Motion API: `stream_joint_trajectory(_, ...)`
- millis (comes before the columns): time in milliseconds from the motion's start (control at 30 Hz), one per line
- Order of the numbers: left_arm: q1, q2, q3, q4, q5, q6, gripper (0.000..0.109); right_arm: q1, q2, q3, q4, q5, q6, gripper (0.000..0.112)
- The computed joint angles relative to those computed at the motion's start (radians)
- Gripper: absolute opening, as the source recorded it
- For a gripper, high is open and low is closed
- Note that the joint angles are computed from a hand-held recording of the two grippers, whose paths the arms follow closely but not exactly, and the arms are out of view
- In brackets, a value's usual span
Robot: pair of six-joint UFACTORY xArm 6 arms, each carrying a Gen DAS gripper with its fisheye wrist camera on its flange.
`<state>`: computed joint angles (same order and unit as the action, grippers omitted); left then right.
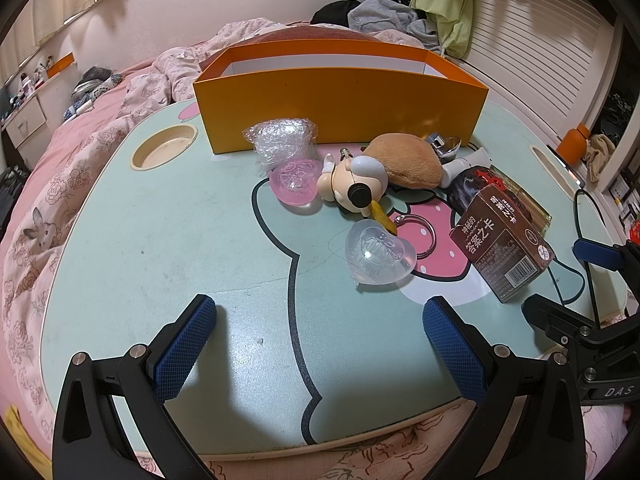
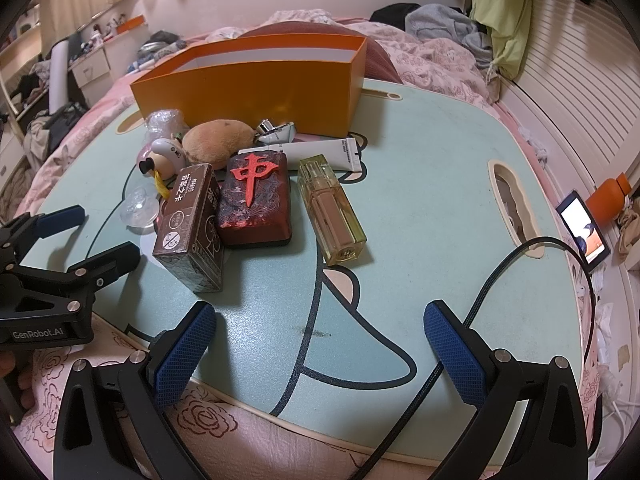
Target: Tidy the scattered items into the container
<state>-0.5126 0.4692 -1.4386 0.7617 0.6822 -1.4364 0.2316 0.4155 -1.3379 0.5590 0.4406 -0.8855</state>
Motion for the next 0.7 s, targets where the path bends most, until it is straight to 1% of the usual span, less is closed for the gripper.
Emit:
stream_joint_trajectory(200,-0.002,0.003,-0.005,-0.007,0.006,0.005,0.103,0.000,0.000,0.000,0.003,0.000,-0.003,0.103)
stream_joint_trajectory(700,0.003,0.009,-0.026,-0.085,0.015,0.091,0.103,-0.001,0.000,0.002,0.014,-0.003,-0.014,0.103)
